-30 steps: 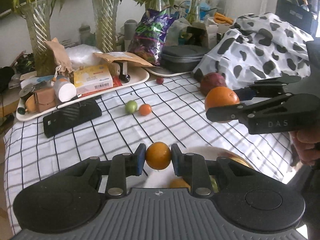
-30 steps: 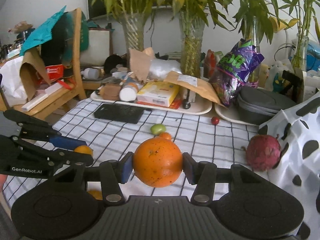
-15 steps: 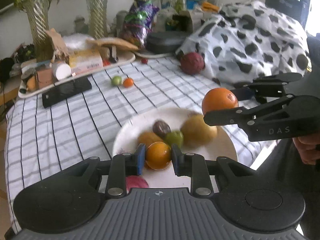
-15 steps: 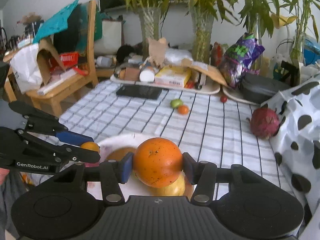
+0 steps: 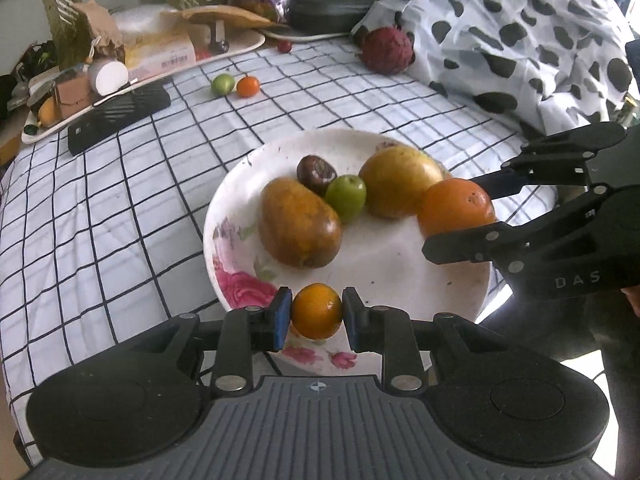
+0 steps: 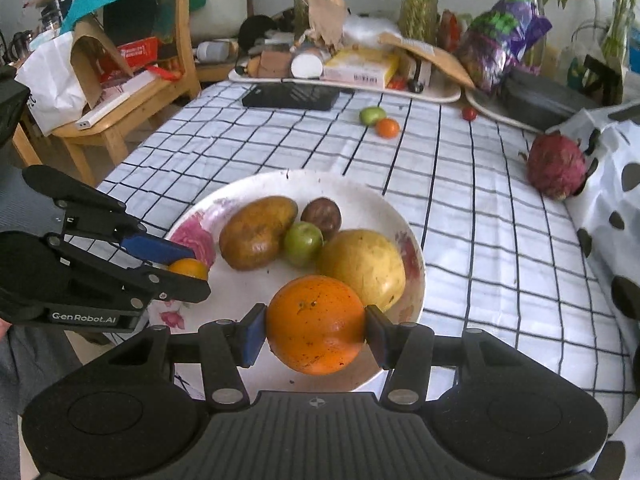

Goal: Organize fruits
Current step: 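Carry both oranges over the rose plate and open both tools to release them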

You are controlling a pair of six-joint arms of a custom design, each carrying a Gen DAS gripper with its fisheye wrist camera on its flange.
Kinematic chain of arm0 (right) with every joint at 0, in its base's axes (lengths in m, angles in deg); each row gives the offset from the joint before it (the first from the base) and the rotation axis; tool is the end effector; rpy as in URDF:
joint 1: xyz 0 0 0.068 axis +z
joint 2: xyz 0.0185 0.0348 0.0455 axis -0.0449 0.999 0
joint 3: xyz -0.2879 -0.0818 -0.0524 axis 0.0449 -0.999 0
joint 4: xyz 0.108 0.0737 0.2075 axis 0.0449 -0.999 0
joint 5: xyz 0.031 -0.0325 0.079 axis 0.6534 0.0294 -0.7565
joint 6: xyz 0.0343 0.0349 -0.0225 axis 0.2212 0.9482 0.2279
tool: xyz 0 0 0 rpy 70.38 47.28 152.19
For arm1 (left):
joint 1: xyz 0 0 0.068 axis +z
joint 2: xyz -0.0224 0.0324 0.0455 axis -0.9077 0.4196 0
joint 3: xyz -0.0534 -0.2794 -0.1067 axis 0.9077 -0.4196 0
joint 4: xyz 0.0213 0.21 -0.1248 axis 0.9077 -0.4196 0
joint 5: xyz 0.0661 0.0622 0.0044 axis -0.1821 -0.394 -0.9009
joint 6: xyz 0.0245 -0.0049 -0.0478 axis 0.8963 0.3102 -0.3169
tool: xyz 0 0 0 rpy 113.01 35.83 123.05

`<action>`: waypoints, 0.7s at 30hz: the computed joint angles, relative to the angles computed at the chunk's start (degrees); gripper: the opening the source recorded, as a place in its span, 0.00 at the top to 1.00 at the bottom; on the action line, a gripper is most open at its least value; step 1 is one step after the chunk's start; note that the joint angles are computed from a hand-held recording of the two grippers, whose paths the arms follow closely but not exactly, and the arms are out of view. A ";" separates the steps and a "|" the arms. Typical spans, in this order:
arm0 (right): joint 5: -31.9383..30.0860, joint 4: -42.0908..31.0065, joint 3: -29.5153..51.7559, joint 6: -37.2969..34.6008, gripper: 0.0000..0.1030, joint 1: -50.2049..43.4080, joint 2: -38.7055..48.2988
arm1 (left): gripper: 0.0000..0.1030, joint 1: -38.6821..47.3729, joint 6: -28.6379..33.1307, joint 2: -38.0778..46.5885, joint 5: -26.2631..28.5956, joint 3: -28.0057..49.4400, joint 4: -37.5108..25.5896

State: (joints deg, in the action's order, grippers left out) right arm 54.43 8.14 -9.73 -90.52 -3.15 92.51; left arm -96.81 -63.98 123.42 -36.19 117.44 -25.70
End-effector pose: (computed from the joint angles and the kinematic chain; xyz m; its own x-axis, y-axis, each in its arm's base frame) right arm 0.2245 0.0071 0.1674 -0.7612 -0.1679 -0.6264 -0.2902 0.9520 0.0974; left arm 0.2765 -0.1752 0.1657 -0.6518 0.5259 -0.5464 0.6491 0.7595 -0.0434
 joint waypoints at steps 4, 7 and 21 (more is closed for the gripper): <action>0.35 -0.40 0.30 -0.20 0.48 0.44 0.87 | 0.74 -0.27 0.10 -0.11 -0.97 -0.01 -0.31; 0.96 -0.70 0.58 -0.16 0.47 0.88 1.56 | 0.74 -0.77 0.21 0.17 -2.45 0.41 -0.94; 1.60 3.34 -1.66 2.63 0.06 -0.89 -2.38 | 0.38 -0.59 -2.87 -2.87 -4.48 -1.60 2.68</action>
